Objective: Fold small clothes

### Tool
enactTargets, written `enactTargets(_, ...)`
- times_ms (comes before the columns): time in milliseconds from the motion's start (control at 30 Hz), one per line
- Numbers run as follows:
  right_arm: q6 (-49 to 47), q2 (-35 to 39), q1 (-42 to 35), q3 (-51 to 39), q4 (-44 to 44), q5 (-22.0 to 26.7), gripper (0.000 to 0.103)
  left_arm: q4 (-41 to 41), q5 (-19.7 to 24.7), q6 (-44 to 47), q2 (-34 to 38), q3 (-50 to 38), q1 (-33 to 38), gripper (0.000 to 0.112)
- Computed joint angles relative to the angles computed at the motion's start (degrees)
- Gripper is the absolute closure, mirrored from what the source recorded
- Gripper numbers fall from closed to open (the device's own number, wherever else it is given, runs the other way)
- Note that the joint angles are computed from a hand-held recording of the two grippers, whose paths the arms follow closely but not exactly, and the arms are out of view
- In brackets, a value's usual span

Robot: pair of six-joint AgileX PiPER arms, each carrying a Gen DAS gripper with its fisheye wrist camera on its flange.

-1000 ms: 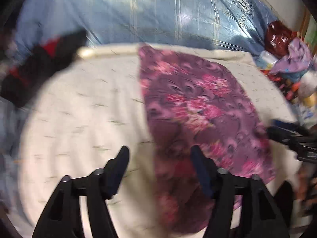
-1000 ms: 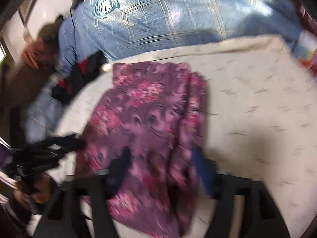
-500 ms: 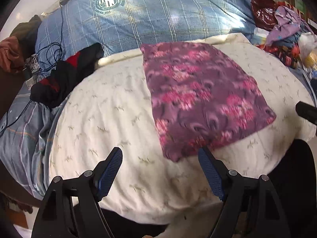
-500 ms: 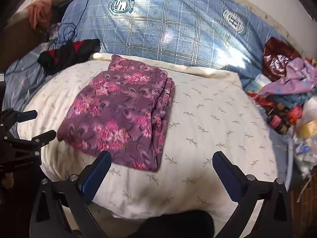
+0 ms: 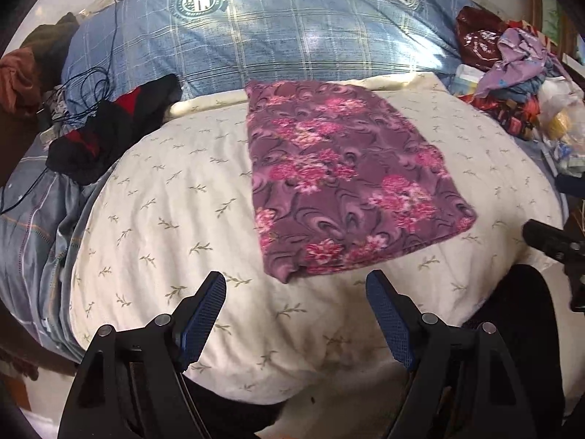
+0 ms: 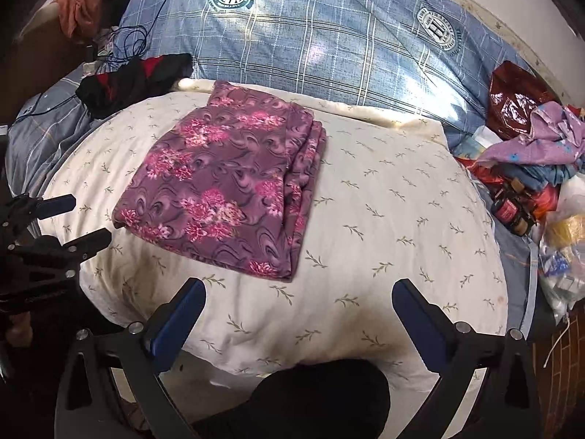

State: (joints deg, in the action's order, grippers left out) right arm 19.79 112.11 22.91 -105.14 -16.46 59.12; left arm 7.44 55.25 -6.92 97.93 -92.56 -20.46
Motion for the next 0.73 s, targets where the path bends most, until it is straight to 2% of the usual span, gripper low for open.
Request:
enactTargets(133,0.53,-0.26,-0.53,0.45,0.97,-0.07,0.0,0.04,-0.98,0.56,-1.39,0.87,-0.87,0.033)
enactTargets(400,1.17,-0.43,-1.11,0.6,0.82,0.17,0.0,-1.81,-0.08,3.03,-1.56,-0.67,-1.23,0.033)
enactTargets(733,0.84,-1.34,-3.21,2.3,2.27,-0.82,0.0,-0.35,0.06,1.9,-1.04,-2.62,-2.13,0.033)
